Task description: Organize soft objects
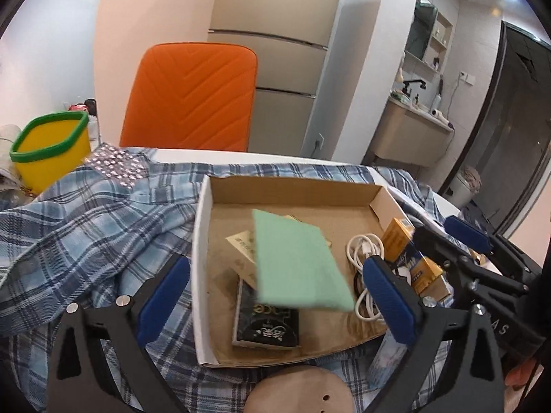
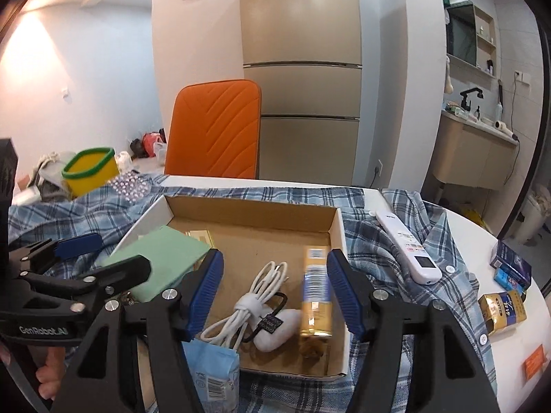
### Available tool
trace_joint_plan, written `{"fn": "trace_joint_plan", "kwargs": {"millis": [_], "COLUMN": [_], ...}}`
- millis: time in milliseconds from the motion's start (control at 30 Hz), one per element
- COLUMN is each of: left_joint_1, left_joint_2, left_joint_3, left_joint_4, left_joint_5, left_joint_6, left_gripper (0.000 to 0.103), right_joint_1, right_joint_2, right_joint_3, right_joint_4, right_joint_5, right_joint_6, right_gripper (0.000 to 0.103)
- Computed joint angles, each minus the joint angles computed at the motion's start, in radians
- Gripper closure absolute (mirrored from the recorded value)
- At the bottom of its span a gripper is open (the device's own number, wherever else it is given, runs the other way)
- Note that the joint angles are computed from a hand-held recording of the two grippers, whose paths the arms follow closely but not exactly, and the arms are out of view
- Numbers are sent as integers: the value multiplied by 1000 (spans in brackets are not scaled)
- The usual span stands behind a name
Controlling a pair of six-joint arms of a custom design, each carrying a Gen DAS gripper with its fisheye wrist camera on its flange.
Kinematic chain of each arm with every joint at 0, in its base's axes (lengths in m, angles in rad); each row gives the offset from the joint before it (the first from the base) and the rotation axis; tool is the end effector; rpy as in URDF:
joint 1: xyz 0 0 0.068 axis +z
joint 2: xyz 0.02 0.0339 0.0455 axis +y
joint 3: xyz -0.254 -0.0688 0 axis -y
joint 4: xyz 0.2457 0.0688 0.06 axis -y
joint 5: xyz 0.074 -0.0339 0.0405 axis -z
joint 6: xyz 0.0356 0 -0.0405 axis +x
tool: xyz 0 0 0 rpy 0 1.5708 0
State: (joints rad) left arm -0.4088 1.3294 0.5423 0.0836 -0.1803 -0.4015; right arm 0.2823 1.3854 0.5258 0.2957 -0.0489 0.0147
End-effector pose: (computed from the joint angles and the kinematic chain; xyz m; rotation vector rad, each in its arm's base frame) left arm 0.2396 -0.0968 0.1579 -0.0867 2.2689 -0.2256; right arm 0.2604 0.0773 0.1576 -0.3144 2.1192 0.2264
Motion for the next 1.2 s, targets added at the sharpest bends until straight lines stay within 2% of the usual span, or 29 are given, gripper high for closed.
{"fn": "trace_joint_plan", "kwargs": {"millis": [233,433,633,733,800,833,933,1000,1067,1133,1200], "left_joint_1": [-48,-180,-326,-381,-446,-470,-503,-508,-512,-516,-534], "left_joint_2": [-201,-446,-649,-706,-741,-754,-786,-805,-825,-827,-817], "left_joint_3": [-65,-102,-150,-191,-226,-243,-285,-326,-350,-378,-411], "left_joint_4": [-6,-75,-146,-102,-64,-48,-25,5,5,40,94], "left_joint_5": [-131,-308,-467,-534,-605,-632,-653,-658,-658,-660,-681], "left_joint_6": [18,77,88,135,151,157,170,179,191,213,220], "left_gripper": [3,2,0,0,0,0,0,0,0,0,0], "right_joint_1": [14,35,46,67,89,102,155,178,209,211,243], "right_joint_2": [-129,-400,-676,-764,-840,-879,-935,-967,-992,-1001,-967], "right_joint_3": [-44,-104,-154,-170,-206,-226,-258,-285,-319,-351,-371], "right_joint_4": [-15,-83,-233,-315,-327,-327,-328,-318,-288,-259,-206], "right_joint_5": [55,104,114,124,145,159,229,268,311,301,337], "right_joint_6": [3,32,47,38,45,48,38,35,38,45,51], "right_gripper": [38,38,30,26,11,11,7,0,0,0,0]}}
